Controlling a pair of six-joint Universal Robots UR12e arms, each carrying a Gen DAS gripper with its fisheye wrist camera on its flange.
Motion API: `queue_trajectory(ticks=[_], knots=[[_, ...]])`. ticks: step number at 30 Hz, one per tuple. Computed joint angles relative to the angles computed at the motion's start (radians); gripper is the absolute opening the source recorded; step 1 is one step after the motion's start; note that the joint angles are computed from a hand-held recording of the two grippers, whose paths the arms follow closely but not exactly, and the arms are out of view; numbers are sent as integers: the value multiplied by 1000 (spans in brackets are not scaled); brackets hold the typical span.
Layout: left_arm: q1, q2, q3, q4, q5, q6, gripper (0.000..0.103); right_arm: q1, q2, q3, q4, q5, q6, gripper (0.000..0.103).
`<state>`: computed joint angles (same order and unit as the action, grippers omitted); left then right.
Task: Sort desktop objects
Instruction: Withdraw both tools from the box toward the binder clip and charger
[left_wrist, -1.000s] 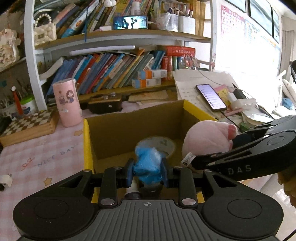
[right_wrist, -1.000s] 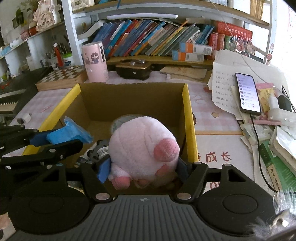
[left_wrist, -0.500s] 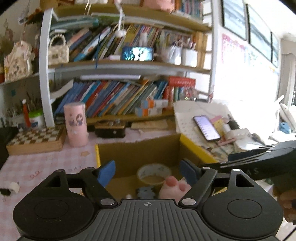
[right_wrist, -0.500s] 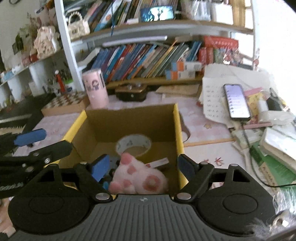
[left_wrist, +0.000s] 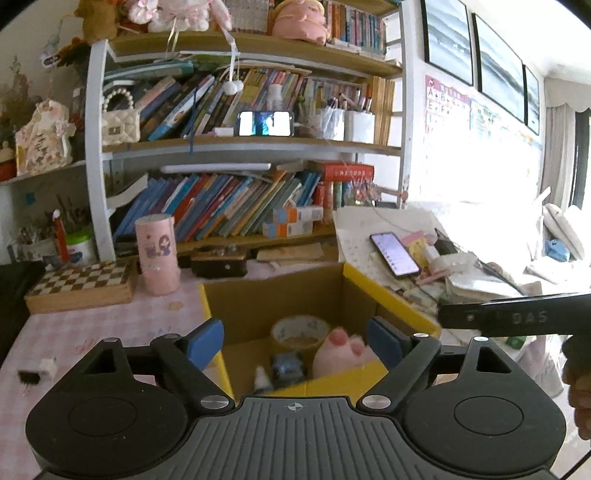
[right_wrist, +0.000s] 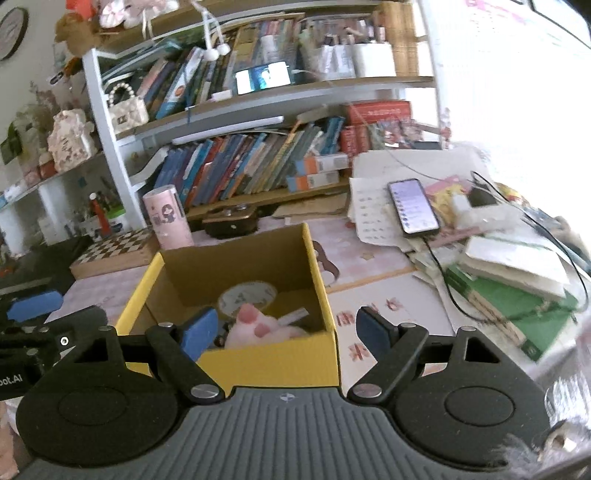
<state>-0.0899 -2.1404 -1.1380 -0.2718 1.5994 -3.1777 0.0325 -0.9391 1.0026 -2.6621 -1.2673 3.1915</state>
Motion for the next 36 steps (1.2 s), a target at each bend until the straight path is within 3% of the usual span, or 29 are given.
queue_trajectory(ticks=[9, 18, 29, 36], knots=[[14, 78, -138, -25, 1, -2, 91, 31, -91, 193, -100, -113, 37, 81], [37, 154, -270, -46, -10, -5, 91, 81, -154, 315, -122, -191, 57, 81], [87, 236, -396, -81, -26, -27, 91, 152, -189, 376, -113, -241, 27, 83], [124, 276, -455, -56, -21, -34, 91, 197, -189, 379, -98, -245, 6, 84]])
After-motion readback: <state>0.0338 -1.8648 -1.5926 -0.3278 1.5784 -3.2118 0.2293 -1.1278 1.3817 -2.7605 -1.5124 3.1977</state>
